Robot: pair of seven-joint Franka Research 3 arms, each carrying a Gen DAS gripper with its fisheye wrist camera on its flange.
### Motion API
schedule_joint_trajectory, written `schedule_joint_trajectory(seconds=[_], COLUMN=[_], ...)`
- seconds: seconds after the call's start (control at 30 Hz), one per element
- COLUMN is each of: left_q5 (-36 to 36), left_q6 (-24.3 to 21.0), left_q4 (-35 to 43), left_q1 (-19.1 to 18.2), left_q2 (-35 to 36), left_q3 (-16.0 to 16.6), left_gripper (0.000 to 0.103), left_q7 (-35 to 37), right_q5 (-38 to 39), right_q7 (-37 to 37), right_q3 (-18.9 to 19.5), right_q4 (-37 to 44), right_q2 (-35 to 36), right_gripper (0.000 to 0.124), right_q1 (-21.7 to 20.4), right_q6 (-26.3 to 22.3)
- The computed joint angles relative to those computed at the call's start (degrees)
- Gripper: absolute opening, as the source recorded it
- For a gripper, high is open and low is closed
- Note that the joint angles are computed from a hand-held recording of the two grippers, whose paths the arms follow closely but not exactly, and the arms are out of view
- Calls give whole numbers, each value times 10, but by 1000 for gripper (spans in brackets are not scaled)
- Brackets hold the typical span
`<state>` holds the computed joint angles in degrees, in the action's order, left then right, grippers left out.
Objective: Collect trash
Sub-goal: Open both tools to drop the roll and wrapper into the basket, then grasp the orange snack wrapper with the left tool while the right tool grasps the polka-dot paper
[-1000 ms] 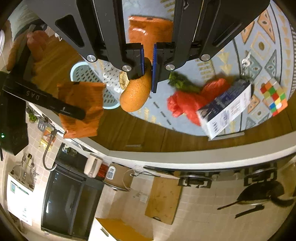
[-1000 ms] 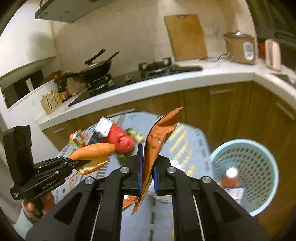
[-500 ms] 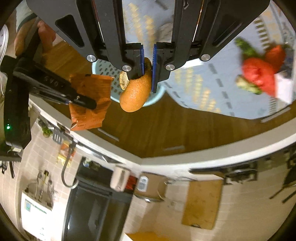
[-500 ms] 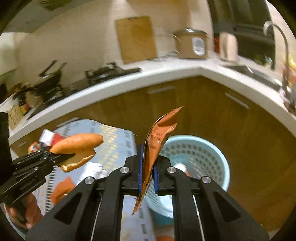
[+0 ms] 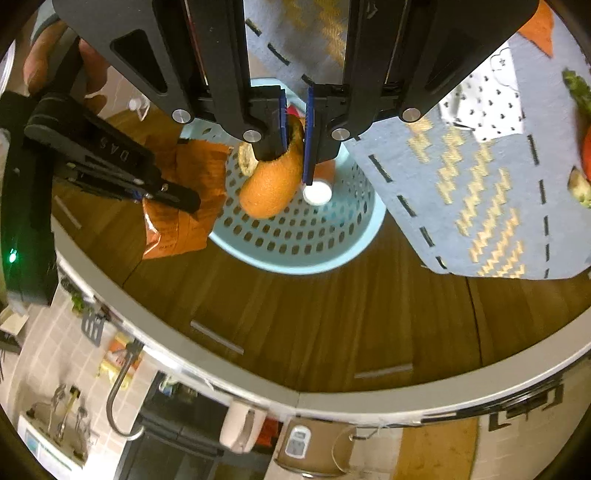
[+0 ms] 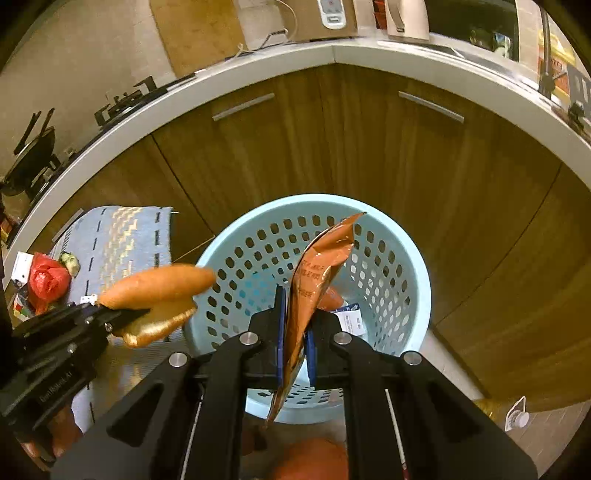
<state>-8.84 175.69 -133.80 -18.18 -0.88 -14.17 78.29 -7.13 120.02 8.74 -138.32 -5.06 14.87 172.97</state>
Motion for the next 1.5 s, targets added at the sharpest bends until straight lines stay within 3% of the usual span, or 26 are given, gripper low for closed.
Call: schedule_joint_trajectory(seconds=[0.2,0.27,0.33,0.43,0.53,0.83,0.93,1.17,1.27,1.37,1.5], left_q5=[43,14,23,131,153,176,150,124,144,150,162], left_q6=[-51,-68,-77,-108,-127,-145,-109,-28,-18,-15,-40], left_q4=[36,41,38,45,46,30,4,-100,-152,-199,-271], left_q1=[9,14,15,8,10,7,5,-4,10,2,17], left_q2=[34,36,35,34,31,9,-16,-133,-201,-262,-362], left_q3=[-10,-19,-18,-6,-7,-10,-6,18,22,51,72], left_gripper=[13,27,51,61,61,66,66,66,69,75,79], left_q7=[-34,-9,-18,-96,-104,-113,-101,-121,-157,-170,-186], right_q5=[35,42,58,66,30,44,57,53,58,53,2], right_q7=[-26,-31,-38,-40,-5,-13,-23,-30,-47,-54,-24], right_q3=[-13,-15,-16,-18,-10,5,9,50,67,93,152], right_q4=[9,11,18,10,2,-20,-30,-44,-39,-26,3], right_q2=[14,15,20,14,5,-28,-41,-83,-89,-83,-59], right_gripper=[8,9,13,27,42,43,43,43,43,43,43], right_q1=[10,12,18,18,7,-1,-1,-17,-11,-7,-31], right_q6=[-9,-13,-17,-9,0,17,25,50,57,57,51])
